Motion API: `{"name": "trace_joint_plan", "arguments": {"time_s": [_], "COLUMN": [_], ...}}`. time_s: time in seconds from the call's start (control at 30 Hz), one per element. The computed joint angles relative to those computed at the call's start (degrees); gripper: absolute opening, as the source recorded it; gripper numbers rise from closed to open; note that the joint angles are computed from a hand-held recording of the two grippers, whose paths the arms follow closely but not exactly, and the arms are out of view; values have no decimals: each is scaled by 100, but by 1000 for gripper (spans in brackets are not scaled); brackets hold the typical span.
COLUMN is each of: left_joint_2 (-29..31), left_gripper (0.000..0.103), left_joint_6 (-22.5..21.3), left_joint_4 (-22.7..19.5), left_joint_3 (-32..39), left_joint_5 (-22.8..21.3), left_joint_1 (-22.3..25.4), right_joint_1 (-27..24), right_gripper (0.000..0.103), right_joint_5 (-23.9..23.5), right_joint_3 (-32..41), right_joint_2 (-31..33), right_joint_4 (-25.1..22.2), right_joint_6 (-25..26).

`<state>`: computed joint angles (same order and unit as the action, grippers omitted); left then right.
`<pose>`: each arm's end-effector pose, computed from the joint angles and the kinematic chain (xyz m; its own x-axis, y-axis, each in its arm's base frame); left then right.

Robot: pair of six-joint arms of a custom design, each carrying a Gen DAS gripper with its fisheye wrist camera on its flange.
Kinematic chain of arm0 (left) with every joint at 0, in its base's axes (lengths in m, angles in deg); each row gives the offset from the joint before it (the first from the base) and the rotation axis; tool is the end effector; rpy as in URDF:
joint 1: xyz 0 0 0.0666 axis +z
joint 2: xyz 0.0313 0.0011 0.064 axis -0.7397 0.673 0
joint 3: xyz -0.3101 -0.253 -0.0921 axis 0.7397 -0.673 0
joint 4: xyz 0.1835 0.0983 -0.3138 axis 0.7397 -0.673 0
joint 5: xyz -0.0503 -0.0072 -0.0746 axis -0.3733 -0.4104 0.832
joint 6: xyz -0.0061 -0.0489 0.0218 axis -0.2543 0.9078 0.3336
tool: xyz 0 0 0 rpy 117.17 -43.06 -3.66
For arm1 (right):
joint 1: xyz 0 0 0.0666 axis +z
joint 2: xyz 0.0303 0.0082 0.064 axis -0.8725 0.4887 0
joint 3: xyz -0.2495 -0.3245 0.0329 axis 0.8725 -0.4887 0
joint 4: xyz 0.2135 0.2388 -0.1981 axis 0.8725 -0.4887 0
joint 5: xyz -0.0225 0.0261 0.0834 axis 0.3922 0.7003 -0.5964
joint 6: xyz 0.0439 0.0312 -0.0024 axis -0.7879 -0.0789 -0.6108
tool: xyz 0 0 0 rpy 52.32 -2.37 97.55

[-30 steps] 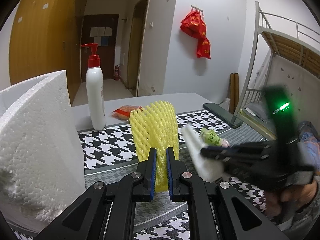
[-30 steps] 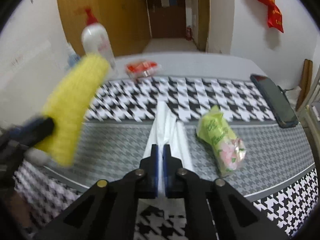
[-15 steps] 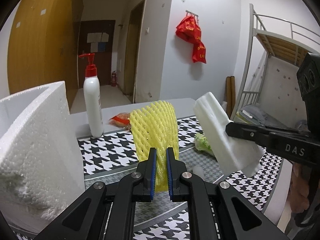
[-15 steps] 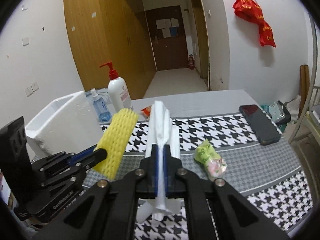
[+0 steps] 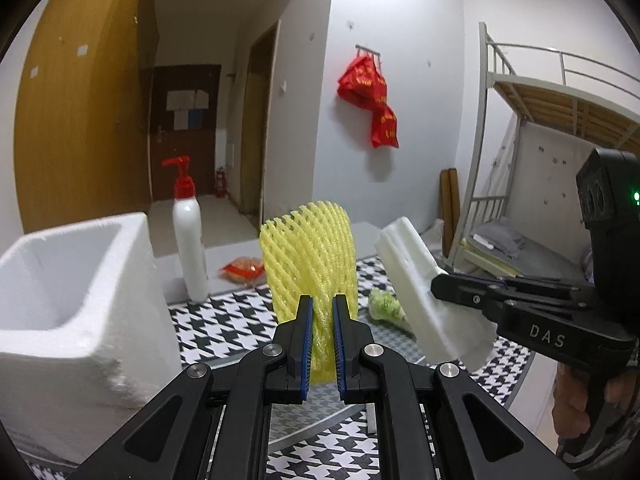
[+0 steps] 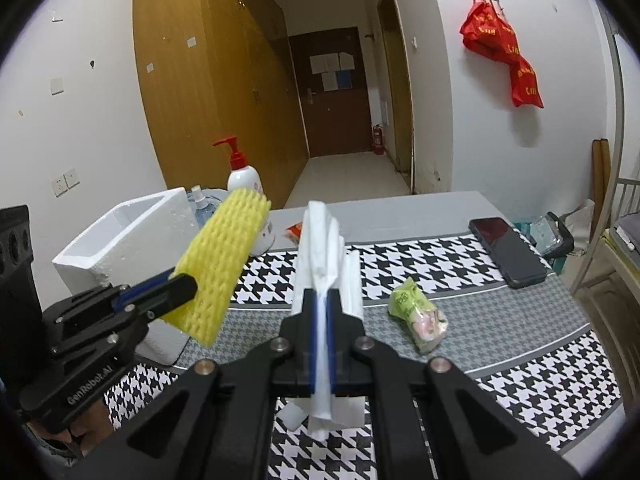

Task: Organize soft objects
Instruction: 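Carry the yellow net and white tissues toward the white foam box with both grippers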

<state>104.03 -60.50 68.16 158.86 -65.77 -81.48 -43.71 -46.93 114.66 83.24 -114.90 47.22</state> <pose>0.4178 -0.2706 0.4734 -0.3951 0.0375 -0.9179 0.3034 0.9484 -0.0919 0.4498 0.1415 0.4756 -0.5090 -0.0718 -0.8578 -0.3443 0.9303 0.1265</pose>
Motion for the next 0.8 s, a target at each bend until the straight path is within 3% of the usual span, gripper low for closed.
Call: {"name": "trace_joint_plan", "arguments": {"time_s": [0.17, 0.5, 0.8], "left_joint_2": [-85, -296, -564], "left_gripper": [10, 10, 10], "left_joint_6": [-138, -176, -386], "left_joint_4": [26, -153, 23], "left_joint_3": [-6, 61, -4], "left_joint_5": [-167, -544, -817], "left_joint_1": [-31, -8, -35], "right_joint_1": [53, 195, 279], "right_gripper": [7, 7, 7], "right_joint_5": [-8, 134, 160], "right_joint_3": [-166, -214, -281], "right_joint_2": [-232, -435, -574], "right_joint_4": [308, 430, 727], "right_joint_6": [-59, 44, 126]}}
